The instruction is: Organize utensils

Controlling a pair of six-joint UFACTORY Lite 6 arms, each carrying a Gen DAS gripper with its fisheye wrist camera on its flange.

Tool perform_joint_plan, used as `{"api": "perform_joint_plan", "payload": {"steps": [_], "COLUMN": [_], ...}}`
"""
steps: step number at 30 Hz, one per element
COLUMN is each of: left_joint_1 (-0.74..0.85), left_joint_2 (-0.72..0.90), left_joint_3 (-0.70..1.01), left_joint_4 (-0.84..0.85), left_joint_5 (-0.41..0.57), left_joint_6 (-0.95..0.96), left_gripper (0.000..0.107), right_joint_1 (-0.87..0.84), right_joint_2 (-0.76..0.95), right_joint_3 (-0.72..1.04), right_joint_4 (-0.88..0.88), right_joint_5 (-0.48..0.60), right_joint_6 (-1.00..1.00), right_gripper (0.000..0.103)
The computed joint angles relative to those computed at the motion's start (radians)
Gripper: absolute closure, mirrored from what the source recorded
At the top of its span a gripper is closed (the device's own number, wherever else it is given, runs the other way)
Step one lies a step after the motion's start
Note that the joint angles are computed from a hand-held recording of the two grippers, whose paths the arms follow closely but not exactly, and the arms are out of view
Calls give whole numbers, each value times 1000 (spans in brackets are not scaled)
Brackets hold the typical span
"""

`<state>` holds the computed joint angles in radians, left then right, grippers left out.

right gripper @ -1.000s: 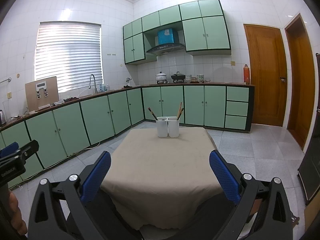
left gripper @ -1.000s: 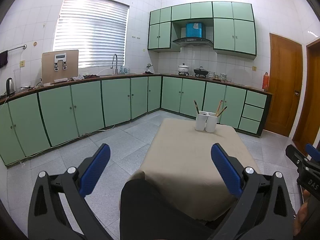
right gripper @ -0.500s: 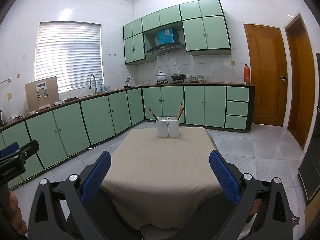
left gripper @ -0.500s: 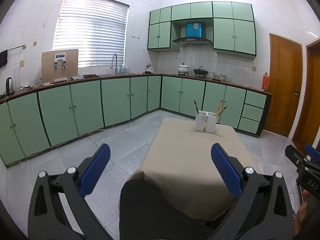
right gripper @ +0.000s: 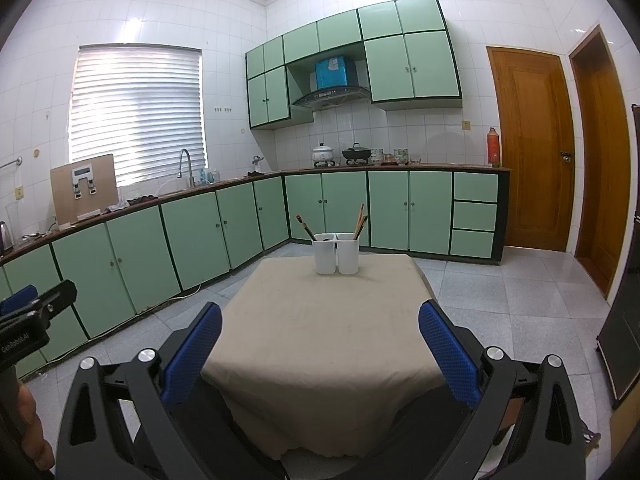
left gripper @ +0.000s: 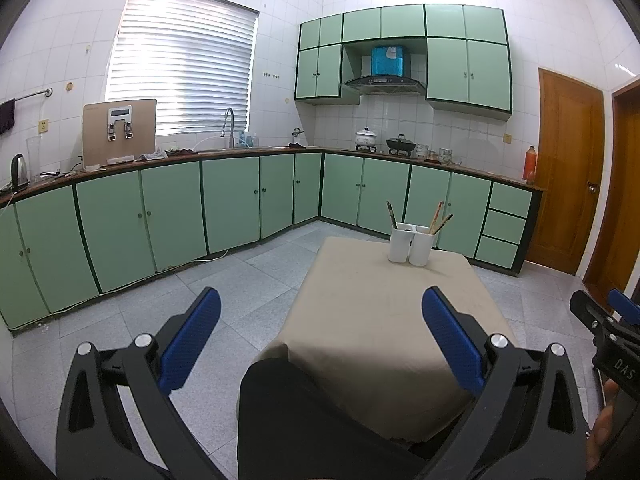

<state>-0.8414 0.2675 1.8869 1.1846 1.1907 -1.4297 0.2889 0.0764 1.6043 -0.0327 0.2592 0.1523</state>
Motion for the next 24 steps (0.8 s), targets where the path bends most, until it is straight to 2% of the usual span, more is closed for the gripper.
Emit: {"api": "perform_joint_plan", "payload": {"steps": [24], "left_joint_1": [-16], "left_joint_2": [43], "left_joint_3": [55], "left_joint_4": [7], "left_joint_5": [16], "left_joint_6": [-1], "left_gripper": [9], "right_joint_1": [-7], "right_joint_2": [-9], "right_joint_3": [-21], "right_joint_4": [38], "right_joint_5": [-16], "right_joint_6": [-40], "right_gripper": [6]}}
